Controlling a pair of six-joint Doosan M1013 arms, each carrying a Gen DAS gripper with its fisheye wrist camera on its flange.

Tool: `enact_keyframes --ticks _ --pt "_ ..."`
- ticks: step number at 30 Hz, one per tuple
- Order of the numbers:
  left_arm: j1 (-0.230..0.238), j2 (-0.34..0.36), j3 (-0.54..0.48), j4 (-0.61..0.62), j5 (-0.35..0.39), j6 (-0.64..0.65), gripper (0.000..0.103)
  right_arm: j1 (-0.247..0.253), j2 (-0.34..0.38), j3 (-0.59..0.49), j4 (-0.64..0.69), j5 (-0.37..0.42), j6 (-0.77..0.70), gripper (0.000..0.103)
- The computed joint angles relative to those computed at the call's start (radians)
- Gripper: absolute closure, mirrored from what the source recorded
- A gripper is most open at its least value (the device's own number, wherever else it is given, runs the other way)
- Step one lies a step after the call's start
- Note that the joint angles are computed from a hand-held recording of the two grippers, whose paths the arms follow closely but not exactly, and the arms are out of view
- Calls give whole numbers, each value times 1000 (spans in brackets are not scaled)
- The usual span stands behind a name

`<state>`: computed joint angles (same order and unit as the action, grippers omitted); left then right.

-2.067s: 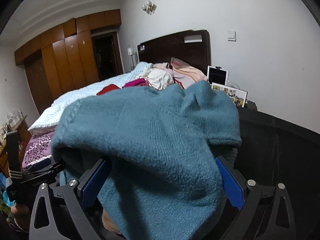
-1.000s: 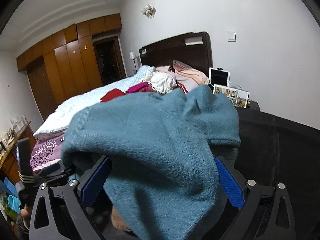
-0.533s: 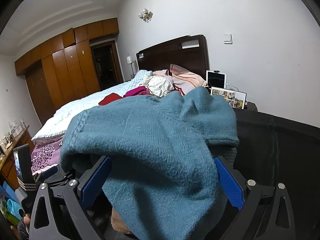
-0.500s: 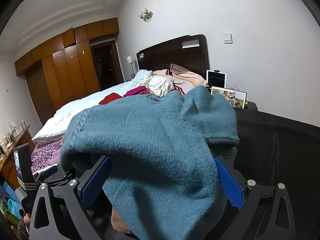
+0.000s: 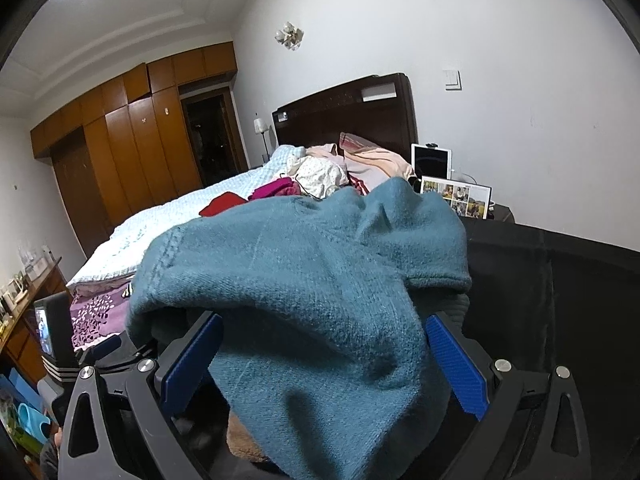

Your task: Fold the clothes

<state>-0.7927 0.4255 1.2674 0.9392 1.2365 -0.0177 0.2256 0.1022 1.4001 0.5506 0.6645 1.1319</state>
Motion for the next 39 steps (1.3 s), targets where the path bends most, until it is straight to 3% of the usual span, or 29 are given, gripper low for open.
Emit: enact_keyframes --ticks 7,13,18,22,30,37,39 --pt "-4 -2 -3 4 9 -2 1 -1 -6 7 18 -5 -9 0" --pt "-24 -32 26 86 19 -72 1 -7 -14 3 79 -17 -66 0" --pt "-23 -50 45 121 7 -115 1 8 3 -26 34 -26 -62 0" --pt "-12 -68 55 116 -19 -132 1 19 48 -97 -25 14 -34 0" --pt "10 -100 66 153 -69 -161 1 18 155 -280 -78 146 11 0" --pt "55 -60 3 55 -143 -48 1 2 312 -525 -90 415 103 0" --pt "63 -46 -17 27 -156 -12 1 5 337 -560 -119 436 130 0"
